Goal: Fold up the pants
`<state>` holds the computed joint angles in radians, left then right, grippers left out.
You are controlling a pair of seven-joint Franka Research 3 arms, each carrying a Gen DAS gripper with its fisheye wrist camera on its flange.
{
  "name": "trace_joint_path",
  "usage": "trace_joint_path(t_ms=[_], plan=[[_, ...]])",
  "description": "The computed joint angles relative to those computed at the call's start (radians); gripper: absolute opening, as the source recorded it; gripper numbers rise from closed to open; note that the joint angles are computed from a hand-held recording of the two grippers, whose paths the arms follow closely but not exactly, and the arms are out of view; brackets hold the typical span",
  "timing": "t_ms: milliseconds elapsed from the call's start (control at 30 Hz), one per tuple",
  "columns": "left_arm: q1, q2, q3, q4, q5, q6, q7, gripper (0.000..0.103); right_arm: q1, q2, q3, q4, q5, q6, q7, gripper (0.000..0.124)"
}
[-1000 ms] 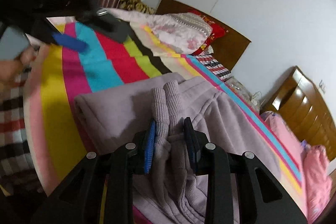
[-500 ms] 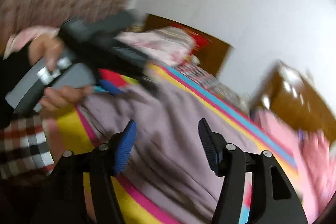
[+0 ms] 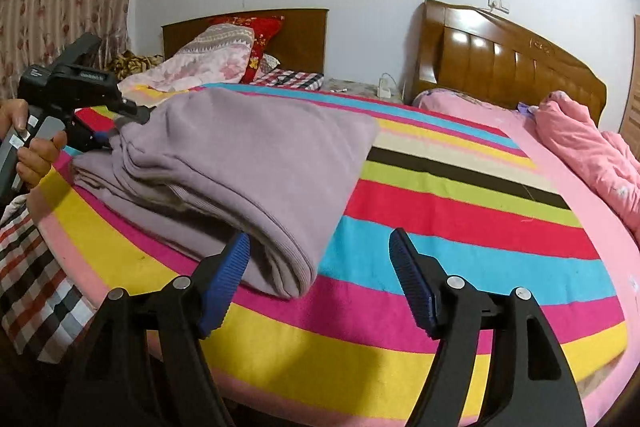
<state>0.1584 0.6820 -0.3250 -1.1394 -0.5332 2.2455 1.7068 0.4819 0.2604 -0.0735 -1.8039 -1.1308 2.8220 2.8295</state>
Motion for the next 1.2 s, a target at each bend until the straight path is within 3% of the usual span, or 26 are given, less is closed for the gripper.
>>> trace_joint_path(t_ms=[100,200,233,267,300,400,433,467,533,667,733,833,867,933,967,1067,1200], plan=[[-0.009,0.011,-0.012,0.008,-0.004,0.019,0.023,0.099,0.0,0.016,-0.001,0.017,0.002,0.009,-0.016,0.069],[-0.077,0.012,0.042,0.029,0.104,0.031,-0.026,0.096,0.02,0.058,0.0,0.066,0.035,-0.077,-0.084,0.069],[-0.115,0.0,0.081,0.022,0.177,0.049,-0.07,0.076,0.026,0.071,0.001,0.08,0.05,-0.108,-0.106,0.069],[-0.131,-0.007,0.096,0.015,0.221,0.06,-0.095,0.068,0.029,0.085,0.003,0.095,0.073,-0.136,-0.136,0.069],[-0.124,-0.014,0.087,0.001,0.228,0.071,-0.095,0.066,0.04,0.091,-0.007,0.101,0.063,-0.146,-0.131,0.069],[-0.093,-0.043,0.053,-0.044,0.215,0.101,-0.074,0.041,0.068,0.105,-0.026,0.12,0.017,-0.181,-0.108,0.069],[-0.094,-0.067,0.052,-0.068,0.22,0.125,-0.071,0.026,0.077,0.111,-0.028,0.131,0.005,-0.207,-0.11,0.07],[-0.094,-0.083,0.049,-0.073,0.224,0.133,-0.063,0.022,0.085,0.116,-0.03,0.139,-0.01,-0.232,-0.11,0.074],[-0.073,-0.11,0.016,-0.07,0.192,0.151,-0.001,0.02,0.093,0.126,-0.026,0.158,-0.018,-0.293,-0.133,0.076],[-0.015,-0.143,-0.045,-0.027,0.097,0.115,0.119,0.017,0.063,0.113,-0.009,0.152,0.054,-0.298,-0.178,0.077],[-0.003,-0.193,-0.013,-0.108,0.041,0.144,0.156,0.017,0.062,0.1,-0.01,0.13,0.049,-0.274,-0.159,0.077],[0.014,-0.226,0.036,-0.283,-0.007,0.203,0.103,0.017,0.065,0.1,-0.01,0.122,0.034,-0.266,-0.147,0.078],[0.032,-0.219,0.033,-0.336,-0.053,0.224,0.103,0.019,0.064,0.1,-0.009,0.12,0.033,-0.261,-0.151,0.079],[0.133,-0.227,-0.059,-0.427,-0.304,0.286,0.267,0.019,0.053,0.103,-0.007,0.124,0.049,-0.25,-0.168,0.083],[0.155,-0.234,-0.079,-0.446,-0.384,0.292,0.314,0.019,0.045,0.103,-0.005,0.123,0.066,-0.24,-0.18,0.084],[0.087,-0.281,-0.022,-0.453,-0.334,0.32,0.287,0.018,0.044,0.102,-0.004,0.129,0.103,-0.25,-0.217,0.085],[0.048,-0.381,0.01,-0.521,-0.362,0.375,0.367,0.018,0.055,0.1,-0.009,0.129,0.108,-0.266,-0.207,0.085]])
